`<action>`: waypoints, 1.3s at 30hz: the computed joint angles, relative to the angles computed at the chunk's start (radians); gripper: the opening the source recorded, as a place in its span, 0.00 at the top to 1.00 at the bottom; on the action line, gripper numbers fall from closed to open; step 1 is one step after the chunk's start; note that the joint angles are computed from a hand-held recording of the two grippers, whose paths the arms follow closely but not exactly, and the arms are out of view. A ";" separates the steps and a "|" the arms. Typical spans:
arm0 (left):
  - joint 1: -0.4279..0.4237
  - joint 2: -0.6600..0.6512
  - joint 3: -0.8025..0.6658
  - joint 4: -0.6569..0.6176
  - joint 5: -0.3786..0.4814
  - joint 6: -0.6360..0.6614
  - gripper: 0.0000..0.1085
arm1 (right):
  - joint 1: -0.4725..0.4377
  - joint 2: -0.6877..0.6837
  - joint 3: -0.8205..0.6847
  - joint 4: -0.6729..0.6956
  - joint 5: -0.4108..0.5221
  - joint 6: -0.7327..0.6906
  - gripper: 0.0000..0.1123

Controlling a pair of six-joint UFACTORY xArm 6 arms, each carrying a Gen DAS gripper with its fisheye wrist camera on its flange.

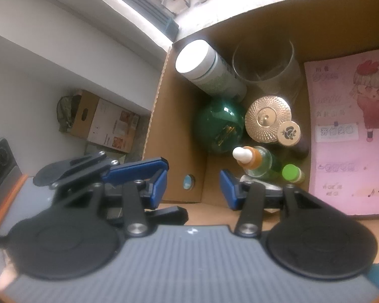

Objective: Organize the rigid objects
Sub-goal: 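Lower the white charger into the box beside the dropper bottle, then open both grippers and release the white charger in the box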

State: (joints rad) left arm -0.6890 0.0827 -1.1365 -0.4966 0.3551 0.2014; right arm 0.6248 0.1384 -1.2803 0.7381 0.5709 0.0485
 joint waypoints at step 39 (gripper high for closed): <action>0.080 0.082 -0.084 -0.652 0.034 0.671 0.52 | -0.146 0.051 -0.157 -0.091 0.329 -0.296 0.79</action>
